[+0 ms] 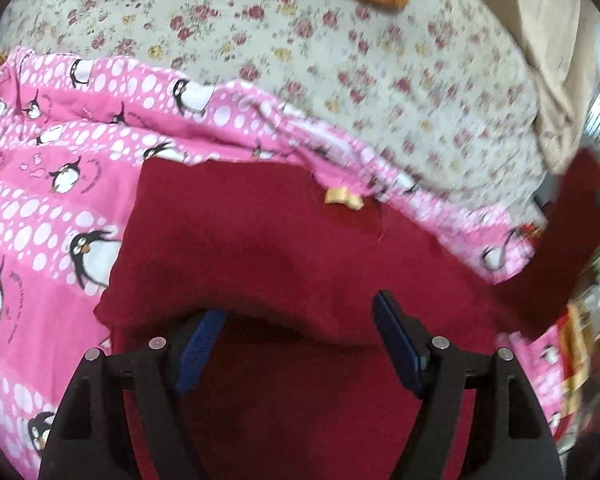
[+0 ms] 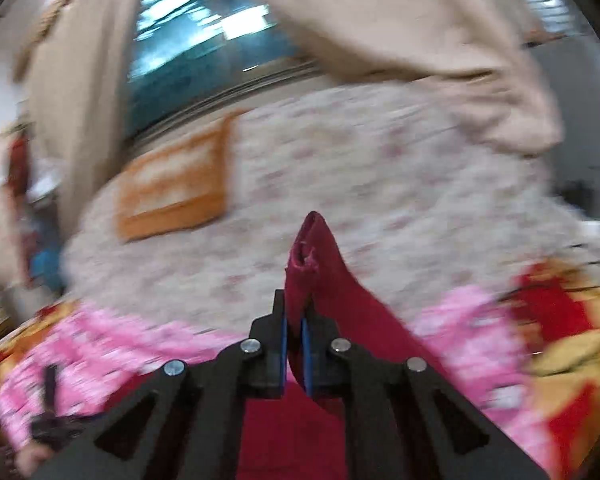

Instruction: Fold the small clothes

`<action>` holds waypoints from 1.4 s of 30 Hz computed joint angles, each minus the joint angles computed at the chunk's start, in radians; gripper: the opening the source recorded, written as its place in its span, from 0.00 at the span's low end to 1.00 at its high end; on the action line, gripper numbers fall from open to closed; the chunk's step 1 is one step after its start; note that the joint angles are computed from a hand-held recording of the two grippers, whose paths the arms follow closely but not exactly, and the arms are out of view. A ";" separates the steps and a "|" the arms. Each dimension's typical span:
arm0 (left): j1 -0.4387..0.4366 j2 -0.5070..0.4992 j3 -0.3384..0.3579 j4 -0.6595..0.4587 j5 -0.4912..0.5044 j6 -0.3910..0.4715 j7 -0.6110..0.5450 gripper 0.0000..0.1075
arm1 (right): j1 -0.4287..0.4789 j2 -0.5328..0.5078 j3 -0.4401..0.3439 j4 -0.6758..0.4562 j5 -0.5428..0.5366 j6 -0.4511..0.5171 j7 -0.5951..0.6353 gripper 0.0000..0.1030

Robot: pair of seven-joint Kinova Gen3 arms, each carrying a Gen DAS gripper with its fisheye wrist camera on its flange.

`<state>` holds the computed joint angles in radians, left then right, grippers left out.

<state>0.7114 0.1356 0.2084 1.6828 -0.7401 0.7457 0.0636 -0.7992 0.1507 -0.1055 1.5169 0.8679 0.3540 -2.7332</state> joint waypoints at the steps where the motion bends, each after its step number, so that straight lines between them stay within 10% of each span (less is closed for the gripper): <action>1: -0.003 -0.010 -0.006 0.016 -0.012 -0.030 0.022 0.56 | 0.013 0.042 -0.046 -0.031 -0.037 0.015 0.041 0.05; 9: -0.055 0.017 -0.010 0.020 0.063 -0.159 -0.057 0.56 | -0.095 0.355 -0.082 -0.253 -0.321 0.235 0.335 0.06; 22: -0.149 0.086 0.005 0.002 0.391 -0.346 -0.405 0.56 | -0.157 0.326 -0.003 -0.240 -0.413 0.231 0.448 0.14; 27: -0.013 0.049 -0.125 0.037 0.305 -0.412 -0.344 0.56 | -0.134 0.357 -0.030 -0.302 -0.500 0.305 0.556 0.28; 33: 0.090 0.044 -0.184 0.009 0.138 -0.336 -0.235 0.56 | -0.130 0.341 -0.019 -0.269 -0.546 0.262 0.581 0.32; 38: -0.033 0.015 -0.024 0.017 0.248 -0.257 -0.326 0.56 | -0.098 0.339 -0.043 -0.260 -0.607 0.247 0.627 0.39; 42: 0.055 -0.006 -0.051 0.001 0.186 -0.095 -0.227 0.56 | -0.092 0.335 -0.044 -0.256 -0.639 0.246 0.644 0.41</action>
<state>0.7668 0.1300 0.1569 1.6837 -0.5541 0.6507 -0.1634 -0.8911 0.4852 -0.1498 1.2613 0.2292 0.6004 -2.0887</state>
